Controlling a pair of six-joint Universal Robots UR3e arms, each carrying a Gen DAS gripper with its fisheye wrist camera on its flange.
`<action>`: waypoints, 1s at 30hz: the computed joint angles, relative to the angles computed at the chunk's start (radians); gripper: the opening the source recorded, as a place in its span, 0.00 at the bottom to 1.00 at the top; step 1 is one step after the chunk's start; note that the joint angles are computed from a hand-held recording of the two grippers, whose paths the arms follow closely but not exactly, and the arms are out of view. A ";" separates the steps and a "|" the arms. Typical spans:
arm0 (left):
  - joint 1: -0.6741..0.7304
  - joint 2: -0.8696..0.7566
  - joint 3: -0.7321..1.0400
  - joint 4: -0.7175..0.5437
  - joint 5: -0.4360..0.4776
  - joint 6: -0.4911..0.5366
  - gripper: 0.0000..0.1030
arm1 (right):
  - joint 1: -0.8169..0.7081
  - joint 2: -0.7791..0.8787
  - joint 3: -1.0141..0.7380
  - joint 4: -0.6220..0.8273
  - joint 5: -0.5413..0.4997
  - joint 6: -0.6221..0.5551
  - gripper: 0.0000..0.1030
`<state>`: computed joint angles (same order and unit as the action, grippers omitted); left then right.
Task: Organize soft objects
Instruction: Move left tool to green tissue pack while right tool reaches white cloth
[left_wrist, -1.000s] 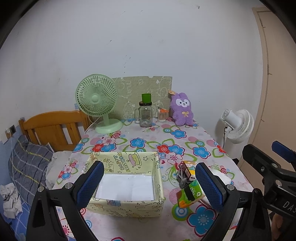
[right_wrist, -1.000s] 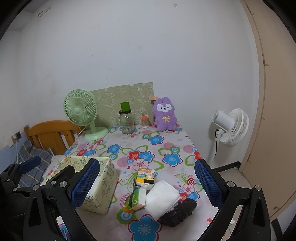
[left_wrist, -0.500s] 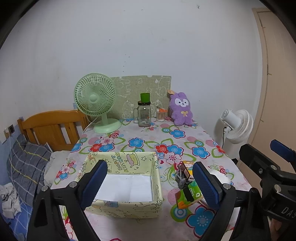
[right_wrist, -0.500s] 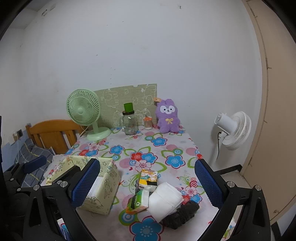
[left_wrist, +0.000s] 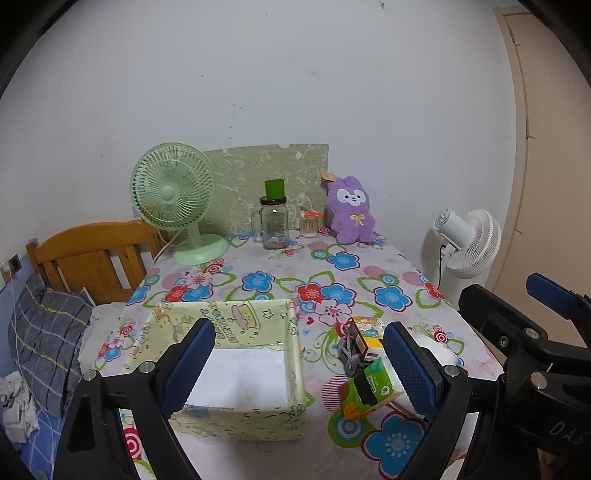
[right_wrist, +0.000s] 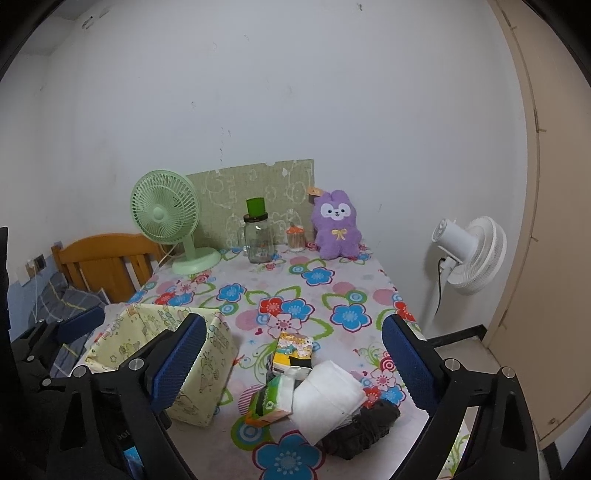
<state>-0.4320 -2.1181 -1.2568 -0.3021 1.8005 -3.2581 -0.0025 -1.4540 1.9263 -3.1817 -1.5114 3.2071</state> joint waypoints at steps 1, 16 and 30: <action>-0.002 -0.014 0.014 -0.006 -0.003 -0.002 0.91 | -0.005 0.004 0.003 -0.006 0.004 0.000 0.94; -0.021 -0.159 0.175 -0.095 -0.088 0.026 0.91 | -0.072 0.082 0.019 -0.038 0.038 -0.008 0.93; -0.046 -0.357 0.470 -0.296 -0.167 0.040 0.86 | -0.127 0.165 0.023 -0.054 0.081 -0.011 0.93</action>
